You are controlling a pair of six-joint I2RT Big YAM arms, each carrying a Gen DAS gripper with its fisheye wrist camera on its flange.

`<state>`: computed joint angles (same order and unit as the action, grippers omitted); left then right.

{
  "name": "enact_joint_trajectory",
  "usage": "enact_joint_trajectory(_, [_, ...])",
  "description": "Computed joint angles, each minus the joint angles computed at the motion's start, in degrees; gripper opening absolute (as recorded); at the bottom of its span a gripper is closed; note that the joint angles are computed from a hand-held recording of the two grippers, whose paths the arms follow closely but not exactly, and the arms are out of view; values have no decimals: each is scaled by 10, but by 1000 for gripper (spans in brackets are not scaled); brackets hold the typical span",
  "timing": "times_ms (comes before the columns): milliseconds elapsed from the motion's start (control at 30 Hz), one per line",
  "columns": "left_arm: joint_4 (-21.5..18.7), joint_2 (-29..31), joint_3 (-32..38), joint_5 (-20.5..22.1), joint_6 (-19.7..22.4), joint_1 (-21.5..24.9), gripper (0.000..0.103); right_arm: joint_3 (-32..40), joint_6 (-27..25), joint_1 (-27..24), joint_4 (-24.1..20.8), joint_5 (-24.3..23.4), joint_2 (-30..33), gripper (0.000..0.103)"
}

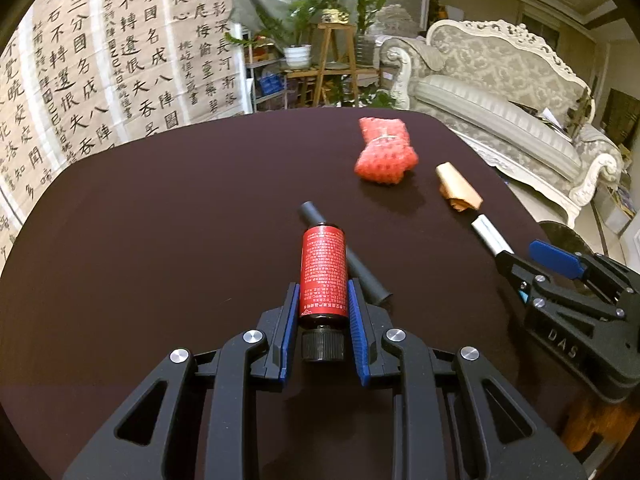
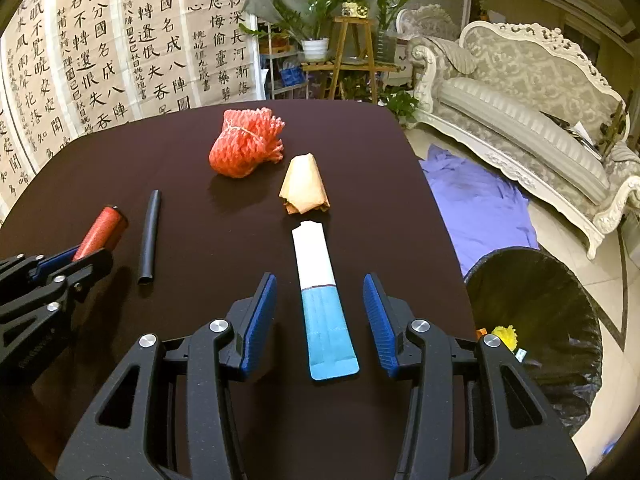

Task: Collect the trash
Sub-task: 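Grasp the white-and-blue tube with the right tool, then carry the red can and white-and-blue tube over the bin and open both tools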

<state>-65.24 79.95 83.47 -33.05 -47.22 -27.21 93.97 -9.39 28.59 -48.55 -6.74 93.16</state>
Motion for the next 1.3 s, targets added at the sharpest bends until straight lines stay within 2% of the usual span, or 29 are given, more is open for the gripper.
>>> enact_joint_trajectory(300, [3, -12, -17, 4, -8, 5, 25, 20, -13, 7, -32, 16, 17, 44])
enact_joint_trajectory(400, [6, -15, -23, 6, -7, 6, 25, 24, -14, 8, -35, 15, 19, 41])
enact_joint_trajectory(500, [9, -16, -26, 11, -6, 8, 25, 23, -21, 11, -34, 14, 19, 33])
enact_joint_trajectory(567, [11, -16, -26, 13, -6, 9, 25, 21, -24, 12, -33, 13, 17, 23])
enact_joint_trajectory(633, [13, -16, -26, 15, -5, 10, 25, 18, -26, 13, -31, 14, 15, 20])
enact_joint_trajectory(1300, [26, -9, -19, 16, 4, 5, 25, -13, -8, 3, -7, -9, -12, 18])
